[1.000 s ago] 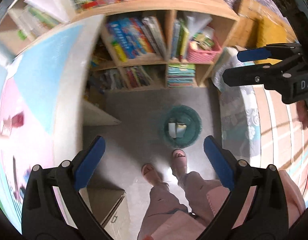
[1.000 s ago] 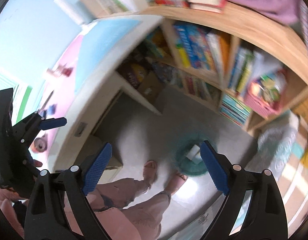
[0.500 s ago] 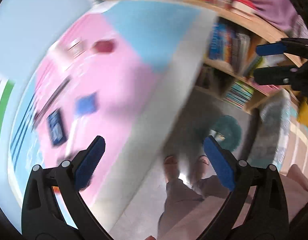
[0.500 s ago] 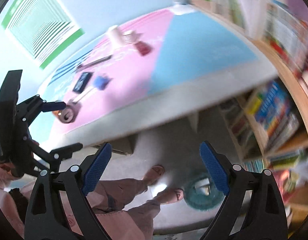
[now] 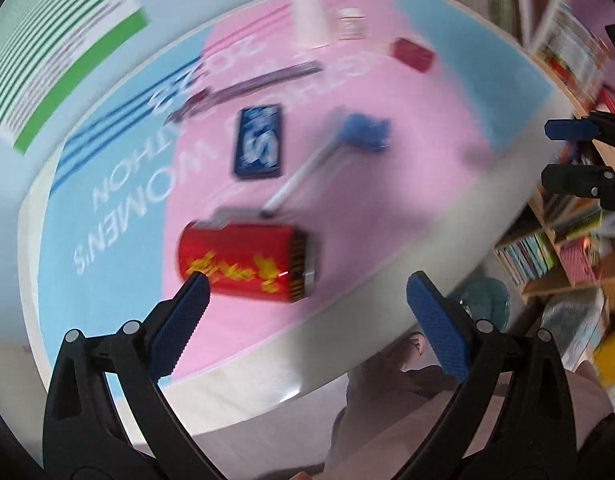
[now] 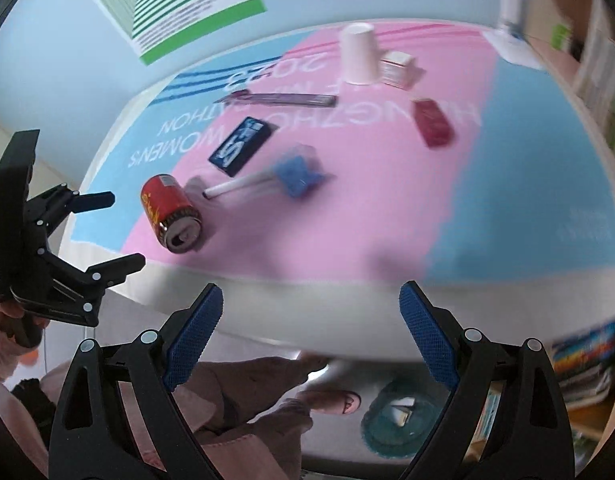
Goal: Collect trash
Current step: 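Move both open tools back over the mat toward the red can, then grasp the red can with left tool while right tool grasps the bagged blue glove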
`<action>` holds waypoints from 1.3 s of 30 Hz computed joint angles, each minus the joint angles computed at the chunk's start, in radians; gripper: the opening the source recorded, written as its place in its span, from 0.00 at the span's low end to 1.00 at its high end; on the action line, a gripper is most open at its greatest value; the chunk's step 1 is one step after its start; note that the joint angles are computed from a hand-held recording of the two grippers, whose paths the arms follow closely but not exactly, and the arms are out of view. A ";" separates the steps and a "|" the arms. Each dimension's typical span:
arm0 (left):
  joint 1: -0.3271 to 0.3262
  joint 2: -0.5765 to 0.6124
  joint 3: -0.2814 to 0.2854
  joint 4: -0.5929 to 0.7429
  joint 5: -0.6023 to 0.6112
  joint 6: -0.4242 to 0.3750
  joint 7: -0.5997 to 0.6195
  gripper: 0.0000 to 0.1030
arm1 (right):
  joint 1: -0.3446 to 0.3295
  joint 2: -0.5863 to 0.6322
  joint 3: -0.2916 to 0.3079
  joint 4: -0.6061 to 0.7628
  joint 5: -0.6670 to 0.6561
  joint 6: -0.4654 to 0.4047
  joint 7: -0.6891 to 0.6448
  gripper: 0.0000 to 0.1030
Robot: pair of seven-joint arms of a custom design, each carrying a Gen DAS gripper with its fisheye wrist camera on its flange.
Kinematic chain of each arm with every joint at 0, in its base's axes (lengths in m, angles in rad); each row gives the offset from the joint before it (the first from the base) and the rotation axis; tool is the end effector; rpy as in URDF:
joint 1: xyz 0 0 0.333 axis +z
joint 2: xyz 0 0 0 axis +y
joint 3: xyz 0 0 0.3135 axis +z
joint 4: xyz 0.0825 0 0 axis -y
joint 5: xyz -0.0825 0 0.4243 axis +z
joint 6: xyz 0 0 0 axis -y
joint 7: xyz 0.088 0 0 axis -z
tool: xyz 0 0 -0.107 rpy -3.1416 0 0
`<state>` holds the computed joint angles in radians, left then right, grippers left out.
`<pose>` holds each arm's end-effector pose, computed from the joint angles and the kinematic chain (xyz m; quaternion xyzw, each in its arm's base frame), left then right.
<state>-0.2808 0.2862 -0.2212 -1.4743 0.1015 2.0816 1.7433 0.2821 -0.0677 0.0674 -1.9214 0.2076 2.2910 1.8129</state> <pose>0.6391 -0.3230 0.5420 -0.4203 0.8924 -0.1224 0.1095 0.5776 0.2164 0.5528 -0.6896 0.6856 -0.0233 0.2321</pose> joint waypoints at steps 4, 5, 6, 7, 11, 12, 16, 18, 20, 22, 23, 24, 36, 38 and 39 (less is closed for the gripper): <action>0.024 0.038 0.014 0.060 -0.043 -0.053 -0.050 0.94 | -0.001 0.129 0.002 0.149 0.007 -0.036 -0.068 0.87; 0.031 0.053 0.015 0.084 -0.056 -0.066 -0.056 0.94 | -0.003 0.164 0.003 0.189 0.007 -0.049 -0.083 0.87; 0.033 0.058 0.016 0.092 -0.058 -0.069 -0.061 0.94 | -0.004 0.206 0.004 0.237 0.006 -0.067 -0.100 0.87; 0.032 0.069 0.020 0.106 -0.051 -0.070 -0.074 0.94 | -0.007 0.235 0.006 0.271 0.006 -0.078 -0.114 0.87; 0.022 0.138 0.036 0.200 -0.020 -0.116 -0.143 0.94 | -0.019 0.354 0.015 0.416 0.019 -0.147 -0.172 0.87; 0.019 0.152 0.040 0.218 -0.015 -0.126 -0.165 0.94 | -0.024 0.392 0.019 0.462 0.027 -0.171 -0.202 0.87; 0.008 0.197 0.052 0.277 0.002 -0.167 -0.266 0.94 | -0.038 0.497 0.030 0.598 0.035 -0.262 -0.302 0.87; 0.002 0.220 0.058 0.306 -0.001 -0.192 -0.349 0.94 | -0.051 0.565 0.037 0.689 0.047 -0.326 -0.364 0.87; -0.001 0.242 0.061 0.333 -0.009 -0.209 -0.426 0.94 | -0.056 0.624 0.039 0.772 0.048 -0.380 -0.409 0.87; -0.009 0.256 0.066 0.352 -0.004 -0.219 -0.497 0.94 | -0.063 0.689 0.041 0.868 0.051 -0.436 -0.450 0.86; -0.014 0.265 0.069 0.361 -0.002 -0.221 -0.543 0.94 | -0.065 0.709 0.042 0.898 0.054 -0.454 -0.465 0.86; -0.017 0.275 0.070 0.373 0.003 -0.229 -0.569 0.94 | -0.066 0.732 0.041 0.931 0.052 -0.470 -0.481 0.85; -0.045 0.361 0.078 0.461 0.041 -0.311 -0.774 0.94 | -0.058 0.880 0.041 1.128 0.041 -0.573 -0.623 0.82; -0.048 0.376 0.079 0.473 0.047 -0.318 -0.779 0.94 | -0.053 0.893 0.037 1.146 0.035 -0.582 -0.627 0.77; -0.054 0.386 0.083 0.486 0.058 -0.328 -0.781 0.94 | -0.052 0.897 0.035 1.149 0.034 -0.583 -0.625 0.77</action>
<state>-0.3347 0.6718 -0.1380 -0.9879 0.1597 1.7538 0.9621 0.2303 0.8290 0.1023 -0.7719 0.2412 1.7080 1.1875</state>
